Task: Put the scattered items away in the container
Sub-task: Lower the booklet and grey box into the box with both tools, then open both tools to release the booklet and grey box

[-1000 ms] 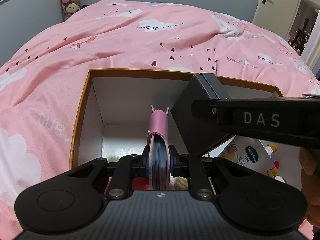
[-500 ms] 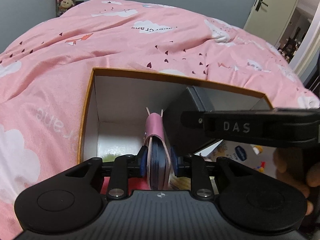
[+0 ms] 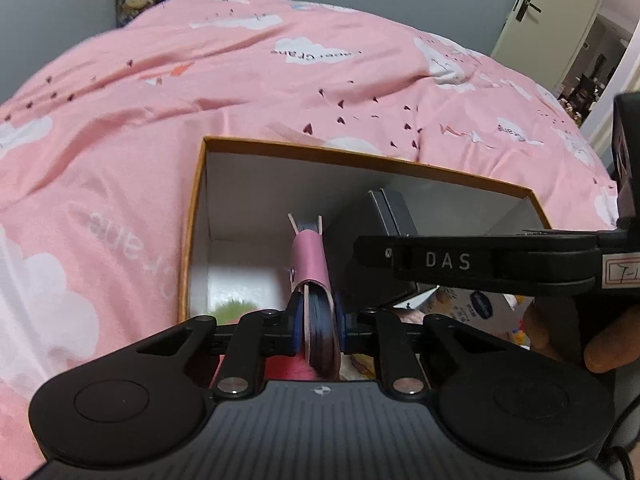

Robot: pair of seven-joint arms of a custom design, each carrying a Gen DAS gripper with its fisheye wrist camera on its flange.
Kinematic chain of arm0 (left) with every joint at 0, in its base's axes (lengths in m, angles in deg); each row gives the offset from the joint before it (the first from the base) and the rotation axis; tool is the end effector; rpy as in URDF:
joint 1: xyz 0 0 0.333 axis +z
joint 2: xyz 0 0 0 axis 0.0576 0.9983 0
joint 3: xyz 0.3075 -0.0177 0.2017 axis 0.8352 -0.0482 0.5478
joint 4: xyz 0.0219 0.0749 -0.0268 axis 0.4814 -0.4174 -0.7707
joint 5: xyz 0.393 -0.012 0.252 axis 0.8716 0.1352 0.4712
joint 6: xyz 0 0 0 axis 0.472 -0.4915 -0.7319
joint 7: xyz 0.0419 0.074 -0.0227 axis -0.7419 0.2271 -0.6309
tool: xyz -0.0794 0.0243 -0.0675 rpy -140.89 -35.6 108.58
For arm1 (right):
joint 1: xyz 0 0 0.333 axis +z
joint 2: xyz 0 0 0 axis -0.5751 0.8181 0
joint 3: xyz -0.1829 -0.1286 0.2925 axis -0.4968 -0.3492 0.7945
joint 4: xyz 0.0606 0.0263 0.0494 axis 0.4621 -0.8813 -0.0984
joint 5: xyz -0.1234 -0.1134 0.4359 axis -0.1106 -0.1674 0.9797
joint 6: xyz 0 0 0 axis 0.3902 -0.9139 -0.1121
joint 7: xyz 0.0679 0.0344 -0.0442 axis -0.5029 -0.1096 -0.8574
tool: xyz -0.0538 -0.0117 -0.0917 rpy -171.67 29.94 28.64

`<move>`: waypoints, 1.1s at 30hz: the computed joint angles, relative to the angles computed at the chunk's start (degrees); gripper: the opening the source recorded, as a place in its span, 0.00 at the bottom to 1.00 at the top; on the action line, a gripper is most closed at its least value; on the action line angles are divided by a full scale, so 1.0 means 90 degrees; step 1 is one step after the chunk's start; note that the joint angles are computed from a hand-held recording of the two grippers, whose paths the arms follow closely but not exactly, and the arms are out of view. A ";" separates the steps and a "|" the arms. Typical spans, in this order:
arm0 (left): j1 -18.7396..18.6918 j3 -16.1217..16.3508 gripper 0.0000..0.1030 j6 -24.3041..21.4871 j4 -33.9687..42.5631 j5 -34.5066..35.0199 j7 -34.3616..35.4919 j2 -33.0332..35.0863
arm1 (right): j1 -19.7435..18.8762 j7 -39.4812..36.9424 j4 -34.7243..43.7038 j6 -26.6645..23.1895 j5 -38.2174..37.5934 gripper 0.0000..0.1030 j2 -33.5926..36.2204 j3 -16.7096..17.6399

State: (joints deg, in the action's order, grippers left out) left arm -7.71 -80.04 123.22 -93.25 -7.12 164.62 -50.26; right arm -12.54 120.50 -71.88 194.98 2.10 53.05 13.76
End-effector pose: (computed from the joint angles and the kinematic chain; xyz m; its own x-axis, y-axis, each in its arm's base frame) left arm 0.6578 -0.2808 0.5652 -0.4164 -0.8966 0.1508 -0.7667 0.2571 -0.5883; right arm 0.6861 0.3442 0.5266 0.0864 -0.9505 -0.2984 -0.8088 0.1080 -0.5781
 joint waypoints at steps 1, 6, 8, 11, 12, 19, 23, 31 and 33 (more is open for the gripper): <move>-0.0031 0.0017 0.18 0.0116 -0.0068 0.0157 -0.0085 -0.0035 | -0.0005 -0.0017 0.0020 -0.0017 0.0031 0.36 0.0012 0.0017; -0.0052 0.0038 0.18 0.0350 -0.0230 0.0372 -0.0326 -0.0090 | -0.0024 -0.0113 0.0141 -0.0161 0.0237 0.36 0.0091 0.0083; -0.0027 0.0027 0.18 0.0331 -0.0213 0.0268 -0.0271 -0.0069 | 0.0024 -0.0107 0.0146 -0.0203 0.0132 0.36 0.0092 0.0043; -0.0060 0.0026 0.18 0.0280 -0.0169 0.0420 -0.0302 -0.0014 | 0.0064 -0.0050 0.0135 -0.0262 -0.0001 0.36 0.0065 -0.0006; -0.0069 0.0023 0.18 0.0257 -0.0155 0.0448 -0.0328 0.0008 | 0.0060 -0.0040 0.0139 -0.0274 -0.0004 0.36 0.0064 -0.0006; -0.0028 -0.0037 0.18 0.0109 -0.0176 0.0166 -0.0030 0.0022 | -0.0072 -0.0356 0.0265 -0.0575 0.0335 0.41 0.0085 0.0121; -0.0022 -0.0026 0.19 0.0239 -0.0285 0.0048 0.0069 -0.0082 | -0.0156 -0.0525 0.0339 -0.0732 0.0722 0.42 0.0100 0.0212; 0.0000 -0.0034 0.19 0.0280 -0.0372 -0.0345 0.0542 -0.0214 | -0.0170 -0.0588 0.0390 -0.0786 0.1246 0.42 0.0128 0.0246; -0.0016 -0.0022 0.19 0.0299 -0.0402 -0.0336 0.0519 -0.0236 | -0.0164 -0.0578 0.0326 -0.0743 0.1261 0.42 0.0075 0.0244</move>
State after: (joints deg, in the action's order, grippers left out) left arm -7.85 -80.24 125.91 -96.86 -10.15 169.29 -52.38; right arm -14.02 115.30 -68.94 188.29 13.45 53.72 15.96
